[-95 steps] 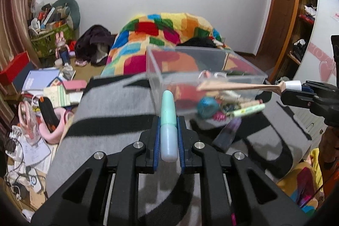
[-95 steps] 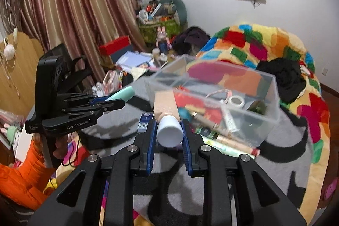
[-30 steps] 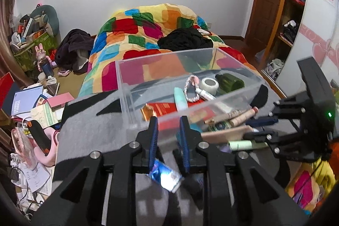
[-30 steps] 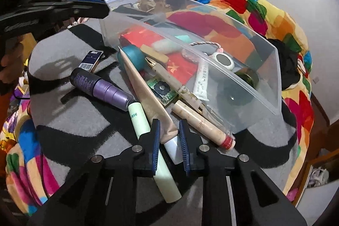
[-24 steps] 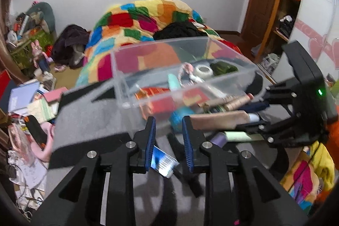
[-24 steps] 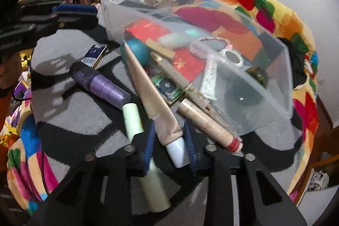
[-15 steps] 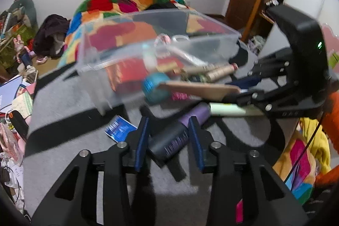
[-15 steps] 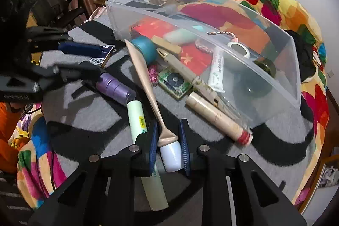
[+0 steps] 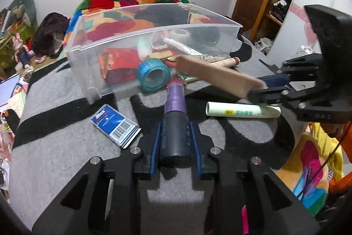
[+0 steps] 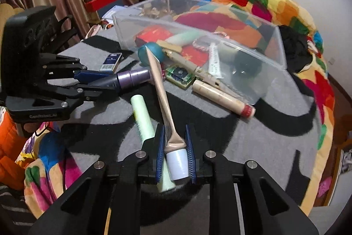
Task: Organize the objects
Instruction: 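Lower the purple-capped bottle and beige tube into the box and open both tools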
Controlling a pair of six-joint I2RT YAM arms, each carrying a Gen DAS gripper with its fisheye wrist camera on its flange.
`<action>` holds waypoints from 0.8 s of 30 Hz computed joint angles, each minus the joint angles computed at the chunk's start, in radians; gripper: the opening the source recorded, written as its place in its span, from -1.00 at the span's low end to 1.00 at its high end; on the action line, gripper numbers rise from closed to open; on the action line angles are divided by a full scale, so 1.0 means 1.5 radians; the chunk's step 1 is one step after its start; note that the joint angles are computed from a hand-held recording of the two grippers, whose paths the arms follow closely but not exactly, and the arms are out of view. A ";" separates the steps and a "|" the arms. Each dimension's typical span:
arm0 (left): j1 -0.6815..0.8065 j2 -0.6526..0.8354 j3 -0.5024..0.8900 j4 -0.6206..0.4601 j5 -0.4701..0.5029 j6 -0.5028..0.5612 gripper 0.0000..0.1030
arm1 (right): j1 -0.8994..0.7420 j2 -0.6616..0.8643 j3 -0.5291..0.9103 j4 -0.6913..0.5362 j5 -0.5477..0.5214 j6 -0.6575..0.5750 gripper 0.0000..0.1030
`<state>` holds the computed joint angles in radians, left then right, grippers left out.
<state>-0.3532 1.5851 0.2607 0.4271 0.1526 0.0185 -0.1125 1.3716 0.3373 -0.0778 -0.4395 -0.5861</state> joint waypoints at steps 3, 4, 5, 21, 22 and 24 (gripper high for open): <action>-0.003 -0.035 -0.019 0.000 -0.016 -0.009 -0.51 | -0.024 -0.053 -0.002 -0.033 -0.024 -0.006 -0.67; -0.001 -0.054 -0.025 -0.006 -0.016 -0.012 -0.51 | -0.028 -0.068 -0.002 -0.041 -0.031 -0.007 -0.67; 0.005 -0.077 -0.031 -0.013 -0.013 -0.013 -0.51 | -0.034 -0.080 -0.001 -0.048 -0.039 -0.008 -0.67; 0.106 -0.253 0.014 -0.106 0.046 -0.038 -0.51 | 0.023 -0.067 0.074 0.052 -0.024 0.167 -0.67; 0.110 -0.238 0.027 -0.105 0.046 -0.040 -0.51 | 0.029 -0.046 0.085 0.063 -0.017 0.179 -0.67; 0.113 -0.202 0.054 -0.098 0.041 -0.044 -0.51 | 0.039 -0.002 0.114 0.078 -0.007 0.200 -0.67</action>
